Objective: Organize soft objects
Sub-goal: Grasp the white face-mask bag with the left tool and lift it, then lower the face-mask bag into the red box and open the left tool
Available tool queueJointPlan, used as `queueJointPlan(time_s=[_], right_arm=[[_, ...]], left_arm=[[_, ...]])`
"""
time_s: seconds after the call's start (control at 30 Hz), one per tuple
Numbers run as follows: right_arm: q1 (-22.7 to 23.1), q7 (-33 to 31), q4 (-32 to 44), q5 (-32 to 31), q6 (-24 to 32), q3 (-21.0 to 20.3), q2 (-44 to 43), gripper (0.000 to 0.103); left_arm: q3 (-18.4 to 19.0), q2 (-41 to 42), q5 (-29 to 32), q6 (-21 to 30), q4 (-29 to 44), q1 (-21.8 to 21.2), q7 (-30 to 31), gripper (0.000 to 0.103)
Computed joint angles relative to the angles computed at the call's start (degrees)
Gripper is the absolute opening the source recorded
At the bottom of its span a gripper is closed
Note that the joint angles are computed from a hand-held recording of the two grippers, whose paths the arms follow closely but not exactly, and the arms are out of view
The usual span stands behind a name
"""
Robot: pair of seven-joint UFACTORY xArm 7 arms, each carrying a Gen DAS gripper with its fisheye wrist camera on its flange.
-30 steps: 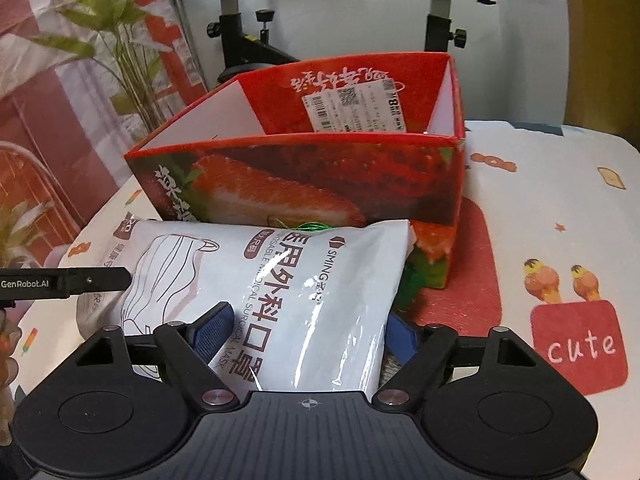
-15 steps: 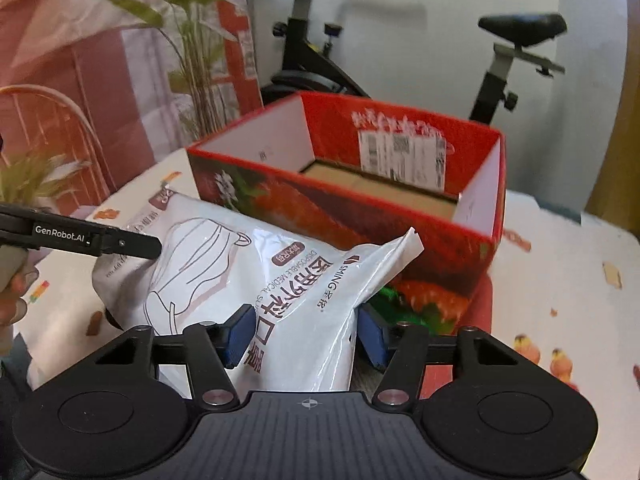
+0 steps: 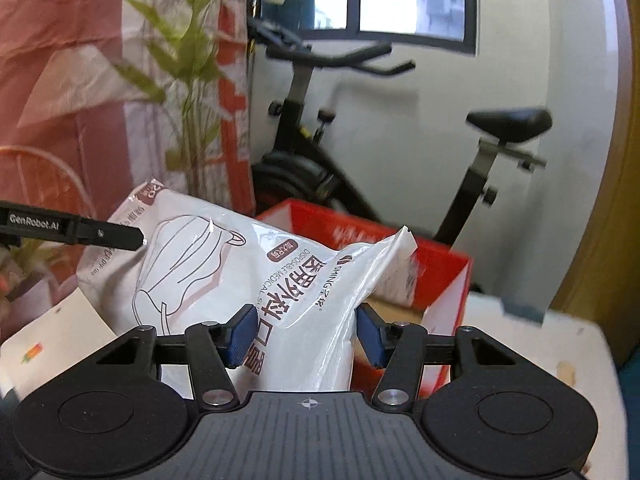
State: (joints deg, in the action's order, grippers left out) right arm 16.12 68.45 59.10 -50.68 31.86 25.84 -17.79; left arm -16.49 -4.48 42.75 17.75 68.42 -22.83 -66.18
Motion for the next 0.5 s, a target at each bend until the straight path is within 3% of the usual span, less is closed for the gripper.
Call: queueJointPlan(time_s=[0.1,0.3,0.4,0.5], right_arm=[[-1.66,-0.32,2.69,-3.28,0.44,-0.47,1.44,0.051],[-3.02,0.69,7.41,-14.34,1.43,-2.63,7.11,0.051],[-2.45,3.44,8.63,-18.78,1.06,-4.86,10.22,0.051],[-1.27,7.17,9.05,-22.46,2.0,-6.78,13.09,0.051]], left_arm=[[0.72,4.8,3.04,0.02,5.88,-0.22,-0.24,0.048],[5.1,14.84,-0.91,0.3,16.93,-3.39,5.29,0.048],[6.92,19.62,-1.52,3.02,22.6,-5.8,8.32,0.048],[7.0,24.43,-6.29,6.11,28.09,-6.6,14.77,0.048]])
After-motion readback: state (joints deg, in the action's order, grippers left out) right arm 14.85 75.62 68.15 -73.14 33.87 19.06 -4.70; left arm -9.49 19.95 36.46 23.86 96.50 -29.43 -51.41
